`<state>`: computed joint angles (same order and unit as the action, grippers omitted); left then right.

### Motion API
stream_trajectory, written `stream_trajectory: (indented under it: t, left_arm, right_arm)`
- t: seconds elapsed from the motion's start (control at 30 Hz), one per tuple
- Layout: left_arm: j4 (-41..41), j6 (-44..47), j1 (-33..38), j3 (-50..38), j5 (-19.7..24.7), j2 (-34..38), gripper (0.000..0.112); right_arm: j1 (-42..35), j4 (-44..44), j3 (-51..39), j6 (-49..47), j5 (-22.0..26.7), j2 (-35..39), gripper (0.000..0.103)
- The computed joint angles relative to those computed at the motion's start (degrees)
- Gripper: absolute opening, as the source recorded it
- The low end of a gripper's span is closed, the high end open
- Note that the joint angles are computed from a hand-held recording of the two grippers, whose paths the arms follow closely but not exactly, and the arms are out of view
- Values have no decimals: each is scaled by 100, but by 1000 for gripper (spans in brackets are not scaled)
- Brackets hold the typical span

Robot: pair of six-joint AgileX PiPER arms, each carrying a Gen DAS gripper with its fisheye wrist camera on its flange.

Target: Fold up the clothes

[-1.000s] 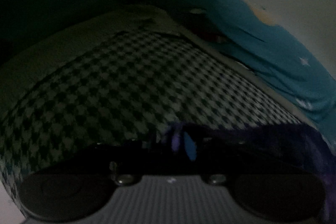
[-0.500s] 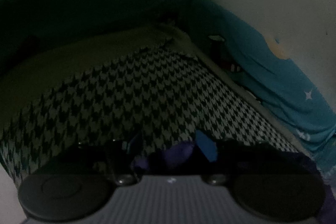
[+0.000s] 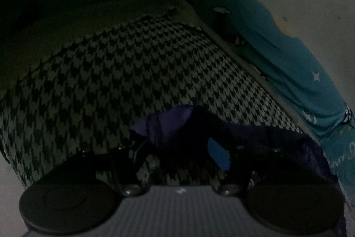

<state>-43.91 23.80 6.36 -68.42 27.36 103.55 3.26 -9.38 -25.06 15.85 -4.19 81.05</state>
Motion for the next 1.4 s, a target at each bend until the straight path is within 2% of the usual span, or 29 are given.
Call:
stream_trajectory:
  t: [0.07,0.13,0.23,0.47,0.53,0.63,0.7,0.8,0.87,1.0,1.1,1.27,1.33,1.4]
  left_arm:
    - [-320,278,24,164,-116,-144,64]
    - [-656,680,82,260,-13,-228,68]
    - [-263,381,31,177,223,-127,68]
    - [457,-443,-263,-167,-3,308,71]
    - [632,-697,-335,-229,-148,397,71]
    - [663,-754,-386,-211,-376,429,56]
    - [329,-440,-333,-216,-306,451,33]
    - [185,-290,-286,-190,-263,427,16]
    - [-153,-1,-220,-82,-294,314,10]
    - [-1298,747,213,122,104,49,7]
    - [-1398,580,547,101,472,-17,7]
    - [-1519,356,1112,29,1246,-26,7]
    - [-1357,423,1082,102,1110,-106,7]
    - [-1222,504,1052,181,983,-178,9]
  right_arm:
    - [-23,-274,2,273,0,0,58]
    - [-40,-584,-8,580,14,-4,58]
    - [-12,-214,-12,204,37,-11,58]
    - [-55,-548,5,487,-7,4,58]
    - [-27,-132,6,74,-17,17,58]
    - [-23,96,9,-175,-37,31,58]
    - [-27,107,4,-188,-42,39,58]
    - [-15,294,1,-366,-55,53,58]
    - [-1,439,9,-513,-67,55,58]
    - [-11,310,8,-394,-66,54,58]
    - [2,447,-2,-520,-49,52,58]
    - [-21,61,-18,-130,-31,50,58]
    - [-5,285,-17,-357,-30,48,58]
    - [36,957,-2,-1028,-32,37,58]
